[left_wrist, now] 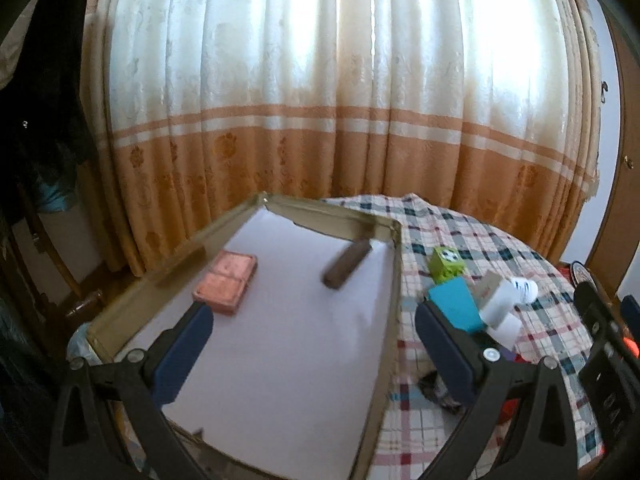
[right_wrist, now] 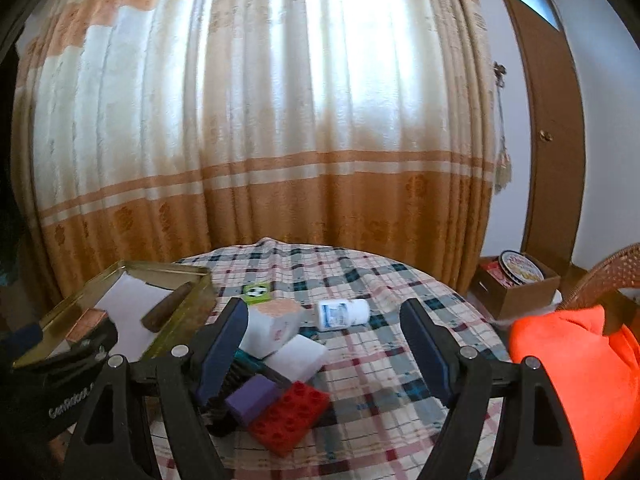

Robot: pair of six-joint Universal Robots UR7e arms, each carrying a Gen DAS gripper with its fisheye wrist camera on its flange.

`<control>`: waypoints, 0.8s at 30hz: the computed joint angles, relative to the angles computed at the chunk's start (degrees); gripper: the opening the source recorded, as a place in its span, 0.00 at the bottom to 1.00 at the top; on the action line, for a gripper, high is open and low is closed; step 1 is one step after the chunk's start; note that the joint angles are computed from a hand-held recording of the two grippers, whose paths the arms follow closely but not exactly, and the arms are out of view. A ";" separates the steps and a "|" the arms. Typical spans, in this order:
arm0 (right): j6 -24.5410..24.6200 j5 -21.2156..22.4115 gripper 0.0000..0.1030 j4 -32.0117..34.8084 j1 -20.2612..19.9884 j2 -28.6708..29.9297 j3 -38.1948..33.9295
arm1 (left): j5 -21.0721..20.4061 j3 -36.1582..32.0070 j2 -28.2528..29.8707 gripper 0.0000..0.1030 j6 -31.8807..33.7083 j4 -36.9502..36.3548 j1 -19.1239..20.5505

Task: Organize rigid objects
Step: 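Withdraw both grippers from the tray back toward the remaining objects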

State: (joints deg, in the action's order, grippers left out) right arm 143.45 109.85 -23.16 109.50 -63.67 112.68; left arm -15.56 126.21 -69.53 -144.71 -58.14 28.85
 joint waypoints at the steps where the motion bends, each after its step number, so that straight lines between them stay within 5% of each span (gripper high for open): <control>1: -0.10 0.25 0.78 -0.37 -0.09 -0.20 0.21 | -0.12 -0.03 0.41 0.99 0.96 -0.72 -0.05; 5: -2.21 0.65 0.78 -2.06 -1.05 -1.86 1.57 | -0.52 -0.27 2.03 0.99 4.71 -2.94 -0.52; 17: 1.76 0.14 0.78 3.51 -4.02 -4.04 -0.04 | -1.24 -0.58 4.12 0.99 13.07 -7.87 -1.34; 24: 7.46 -0.77 0.78 12.66 -6.11 -2.66 -4.61 | -1.41 0.44 4.45 0.99 20.85 -14.99 -1.66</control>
